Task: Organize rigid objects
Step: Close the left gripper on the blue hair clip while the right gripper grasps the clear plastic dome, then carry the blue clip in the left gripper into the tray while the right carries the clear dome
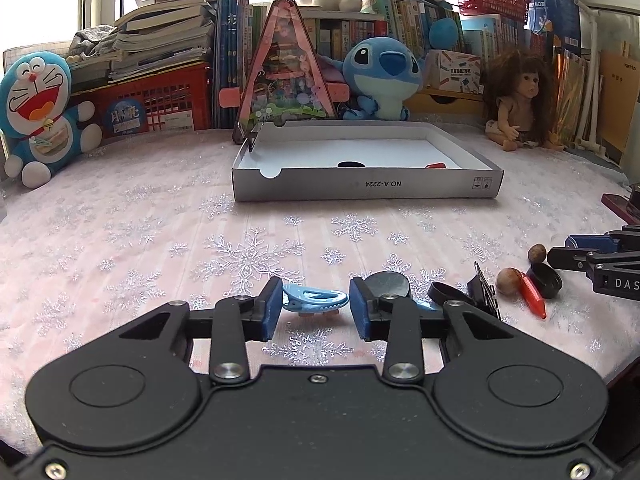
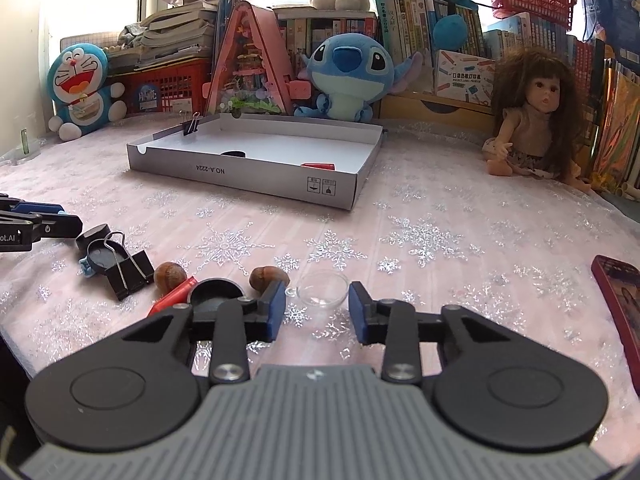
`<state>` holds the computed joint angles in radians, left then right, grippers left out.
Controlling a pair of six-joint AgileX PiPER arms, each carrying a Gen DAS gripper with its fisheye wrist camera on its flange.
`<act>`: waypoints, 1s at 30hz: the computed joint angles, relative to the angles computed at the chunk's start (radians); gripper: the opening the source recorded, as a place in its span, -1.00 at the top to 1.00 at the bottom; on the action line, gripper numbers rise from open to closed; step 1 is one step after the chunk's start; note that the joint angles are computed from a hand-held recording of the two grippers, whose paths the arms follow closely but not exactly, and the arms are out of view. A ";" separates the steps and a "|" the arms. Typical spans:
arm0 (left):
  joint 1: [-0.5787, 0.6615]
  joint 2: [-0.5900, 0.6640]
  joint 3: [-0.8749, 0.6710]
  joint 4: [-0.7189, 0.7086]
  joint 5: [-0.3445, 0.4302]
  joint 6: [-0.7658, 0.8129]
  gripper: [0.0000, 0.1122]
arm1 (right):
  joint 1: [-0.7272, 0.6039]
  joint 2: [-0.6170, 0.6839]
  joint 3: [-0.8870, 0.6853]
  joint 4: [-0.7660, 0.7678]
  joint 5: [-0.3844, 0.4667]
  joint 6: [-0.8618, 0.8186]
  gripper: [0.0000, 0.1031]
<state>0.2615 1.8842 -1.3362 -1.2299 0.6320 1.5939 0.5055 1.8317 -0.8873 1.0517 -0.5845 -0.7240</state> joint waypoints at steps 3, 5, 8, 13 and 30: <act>-0.001 0.000 -0.011 0.004 0.004 -0.012 0.39 | 0.002 -0.004 -0.001 0.005 -0.006 -0.005 0.23; -0.005 0.004 -0.025 0.016 0.002 -0.038 0.39 | 0.003 -0.006 -0.005 0.014 -0.009 -0.013 0.23; -0.010 0.011 -0.047 0.037 -0.002 -0.082 0.39 | 0.002 -0.010 -0.008 0.026 -0.015 -0.023 0.23; -0.022 0.023 -0.087 0.062 -0.014 -0.136 0.39 | -0.002 -0.017 -0.009 0.042 -0.024 -0.032 0.23; -0.090 0.071 -0.233 0.180 -0.005 -0.314 0.39 | -0.030 -0.002 -0.108 0.127 -0.013 -0.109 0.23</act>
<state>0.1716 1.9556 -1.5696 -1.0504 0.6274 1.2795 0.4755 1.8297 -0.9952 1.1783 -0.5972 -0.8327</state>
